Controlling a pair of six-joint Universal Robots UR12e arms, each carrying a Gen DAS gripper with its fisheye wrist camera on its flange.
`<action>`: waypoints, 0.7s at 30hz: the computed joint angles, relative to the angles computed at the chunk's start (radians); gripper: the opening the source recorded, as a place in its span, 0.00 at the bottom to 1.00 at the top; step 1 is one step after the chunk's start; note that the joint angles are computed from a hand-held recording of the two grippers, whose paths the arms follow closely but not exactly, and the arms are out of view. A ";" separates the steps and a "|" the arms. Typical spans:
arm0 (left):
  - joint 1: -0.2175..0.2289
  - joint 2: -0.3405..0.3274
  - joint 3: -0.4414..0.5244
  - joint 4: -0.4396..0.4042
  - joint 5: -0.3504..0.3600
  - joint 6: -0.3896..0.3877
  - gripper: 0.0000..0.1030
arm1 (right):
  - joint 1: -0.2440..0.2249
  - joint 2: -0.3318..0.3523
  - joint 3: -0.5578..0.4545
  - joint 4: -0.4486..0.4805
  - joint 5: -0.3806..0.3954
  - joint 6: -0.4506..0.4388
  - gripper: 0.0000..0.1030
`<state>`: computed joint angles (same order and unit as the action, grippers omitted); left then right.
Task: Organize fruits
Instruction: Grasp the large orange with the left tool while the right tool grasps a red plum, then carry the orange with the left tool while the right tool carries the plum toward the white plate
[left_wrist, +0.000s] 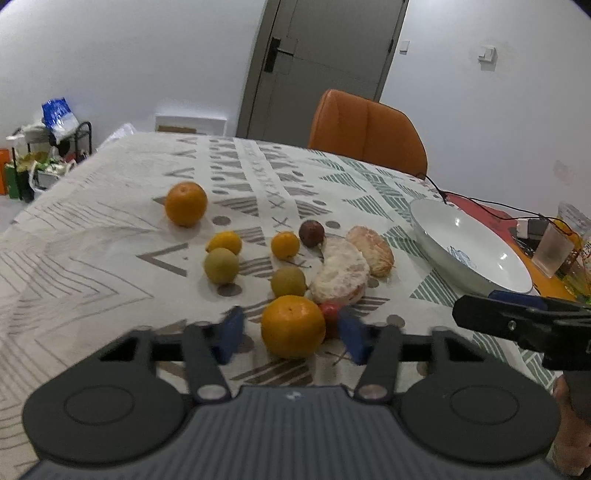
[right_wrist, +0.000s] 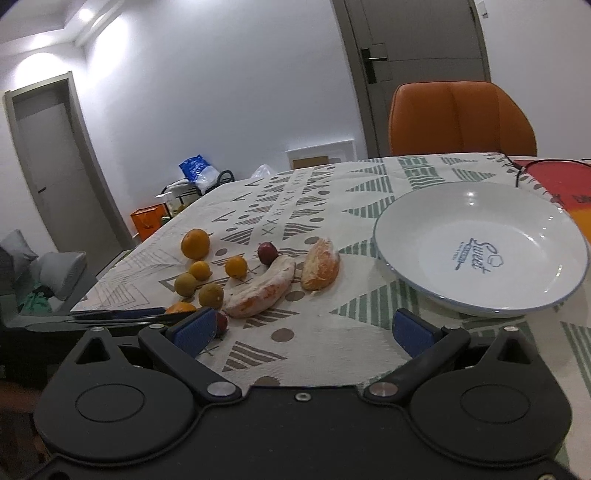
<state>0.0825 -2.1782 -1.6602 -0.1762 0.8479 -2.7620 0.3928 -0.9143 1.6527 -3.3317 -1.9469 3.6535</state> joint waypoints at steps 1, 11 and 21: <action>0.000 -0.002 0.005 -0.018 -0.004 -0.002 0.34 | -0.001 0.001 -0.001 0.000 0.008 0.000 0.98; 0.024 -0.006 0.002 0.035 -0.023 -0.050 0.34 | -0.010 0.026 -0.041 0.008 0.105 -0.014 0.73; 0.051 -0.010 0.009 0.053 0.004 -0.089 0.34 | -0.004 0.059 -0.112 0.070 0.145 -0.018 0.51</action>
<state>0.1336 -2.1884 -1.6510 -0.1233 0.8515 -2.8506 0.3891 -0.8553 1.5409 -3.2619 -1.8021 3.6357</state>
